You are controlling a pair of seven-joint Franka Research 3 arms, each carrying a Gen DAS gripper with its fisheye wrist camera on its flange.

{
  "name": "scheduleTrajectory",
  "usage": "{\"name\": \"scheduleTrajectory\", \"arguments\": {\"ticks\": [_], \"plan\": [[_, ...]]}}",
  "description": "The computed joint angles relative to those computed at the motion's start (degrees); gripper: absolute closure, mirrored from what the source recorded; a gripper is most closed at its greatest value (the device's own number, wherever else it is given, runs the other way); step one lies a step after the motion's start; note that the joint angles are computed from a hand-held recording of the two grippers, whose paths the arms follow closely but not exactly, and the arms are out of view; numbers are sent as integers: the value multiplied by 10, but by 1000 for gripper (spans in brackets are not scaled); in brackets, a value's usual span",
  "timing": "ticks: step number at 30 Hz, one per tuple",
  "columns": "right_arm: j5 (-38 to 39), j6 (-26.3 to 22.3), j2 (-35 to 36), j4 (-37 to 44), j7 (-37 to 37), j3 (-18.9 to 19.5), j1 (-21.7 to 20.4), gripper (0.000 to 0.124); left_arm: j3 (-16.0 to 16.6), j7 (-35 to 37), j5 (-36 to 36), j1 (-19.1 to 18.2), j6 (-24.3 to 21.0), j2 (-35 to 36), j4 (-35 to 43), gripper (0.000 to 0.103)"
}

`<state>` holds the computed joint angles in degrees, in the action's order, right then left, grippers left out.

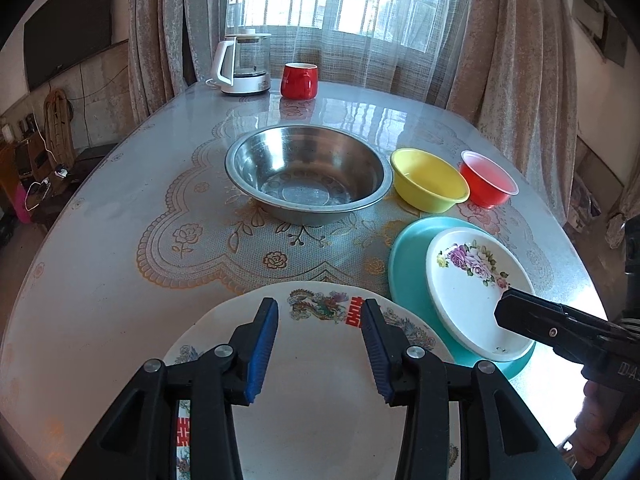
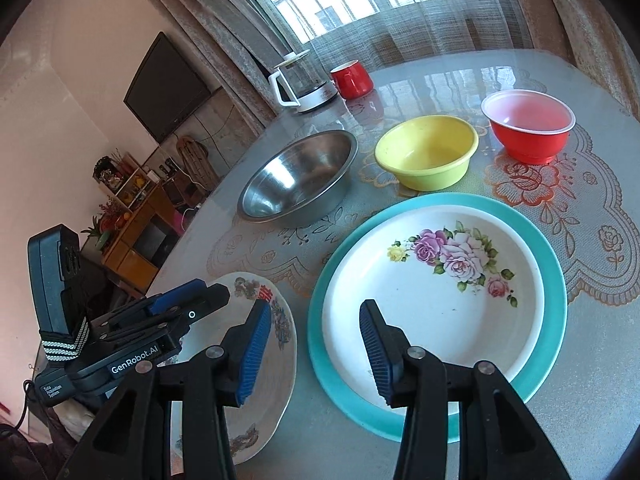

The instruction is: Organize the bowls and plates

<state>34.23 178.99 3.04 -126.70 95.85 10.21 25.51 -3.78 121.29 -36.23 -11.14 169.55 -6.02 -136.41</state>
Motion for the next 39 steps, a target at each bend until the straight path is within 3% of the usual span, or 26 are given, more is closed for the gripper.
{"name": "scheduleTrajectory", "arguments": {"ticks": [4, 11, 23, 30, 35, 39], "plan": [[118, -12, 8, 21, -106, 27, -9, 77, 9, -3, -7, 9, 1, -3, -1, 59], [154, -30, 13, 33, -129, 27, 6, 77, 27, 34, -56, 28, -21, -6, 5, 59], [83, -11, 9, -1, -20, 17, 32, 77, 45, 161, -165, 53, -50, -14, 0, 59], [32, 11, 8, -25, 67, 14, 43, 77, 51, 264, -243, 71, -86, -18, -1, 56], [10, 29, 11, -33, 107, 17, 45, 77, 47, 298, -264, 88, -114, -17, -4, 56], [-82, 34, 15, -42, 198, -17, 70, 77, 46, 323, -278, 99, -132, -23, -11, 56]]}}
